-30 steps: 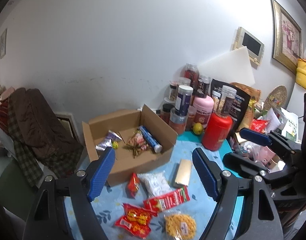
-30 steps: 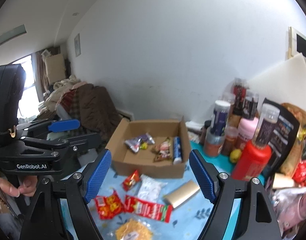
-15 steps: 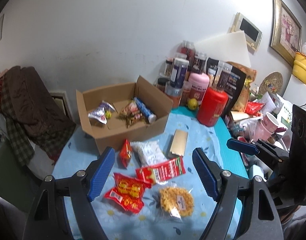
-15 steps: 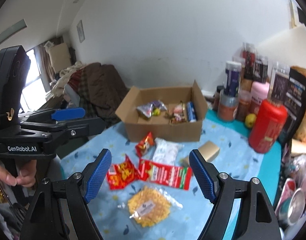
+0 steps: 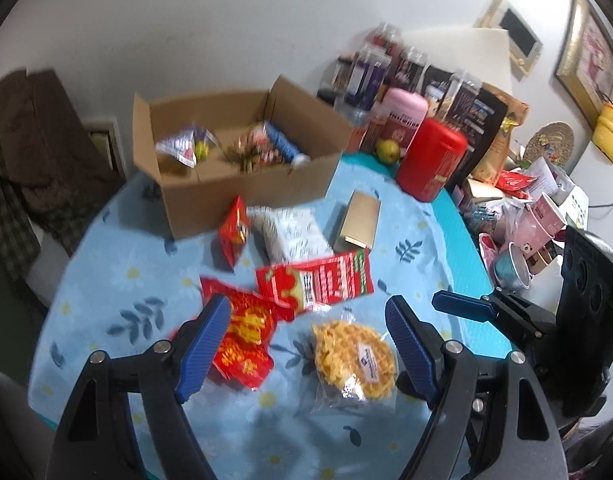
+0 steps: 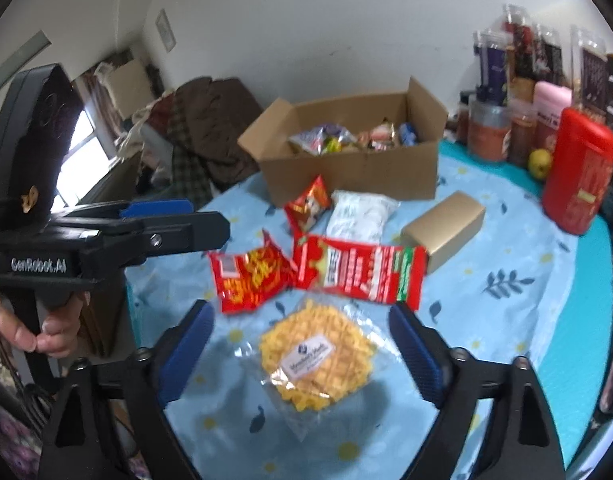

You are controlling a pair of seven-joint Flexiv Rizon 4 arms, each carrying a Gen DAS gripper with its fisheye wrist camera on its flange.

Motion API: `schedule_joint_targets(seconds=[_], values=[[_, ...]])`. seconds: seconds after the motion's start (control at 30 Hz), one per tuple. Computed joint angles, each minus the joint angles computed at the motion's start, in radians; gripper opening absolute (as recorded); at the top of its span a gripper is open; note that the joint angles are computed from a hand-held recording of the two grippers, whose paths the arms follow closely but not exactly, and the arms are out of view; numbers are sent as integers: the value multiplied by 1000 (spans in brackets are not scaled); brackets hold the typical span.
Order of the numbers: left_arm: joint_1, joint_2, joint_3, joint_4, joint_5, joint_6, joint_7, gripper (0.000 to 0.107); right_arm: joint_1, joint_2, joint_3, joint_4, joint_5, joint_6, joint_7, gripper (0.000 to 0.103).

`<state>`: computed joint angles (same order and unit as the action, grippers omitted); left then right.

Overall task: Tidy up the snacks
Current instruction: 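Move both open tools back toward the snacks on the table, then grasp the red-gold packet with the left tool while the right tool grasps the waffle-cracker bag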

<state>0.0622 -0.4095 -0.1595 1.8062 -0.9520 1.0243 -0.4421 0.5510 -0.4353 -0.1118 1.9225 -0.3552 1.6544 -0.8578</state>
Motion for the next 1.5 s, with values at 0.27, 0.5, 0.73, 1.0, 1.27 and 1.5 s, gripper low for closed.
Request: schedule_joint_targets(seconds=[0.27,0.5,0.73,1.0,1.27,1.5], values=[[9,-50,18,-27,79,-37,-98,80,-240,-64,299,-81,52,-123,-186,103],[20,-104,24,-74,158,-31,-195,80,-356,-133,474,-195,149,-295,-425,103],[26,-155,16,-129,260,-4,-238,80,-279,-173,396,-272,158,-416,-530,103],[25,-234,33,-229,389,-58,-308,80,-257,-199,353,-324,246,-447,-543,102],[37,-274,26,-289,444,-143,-341,80,-245,-185,318,-297,261,-417,-500,101],[29,-271,23,-275,459,-146,-310,87,-209,-198,279,-319,196,-449,-465,102]])
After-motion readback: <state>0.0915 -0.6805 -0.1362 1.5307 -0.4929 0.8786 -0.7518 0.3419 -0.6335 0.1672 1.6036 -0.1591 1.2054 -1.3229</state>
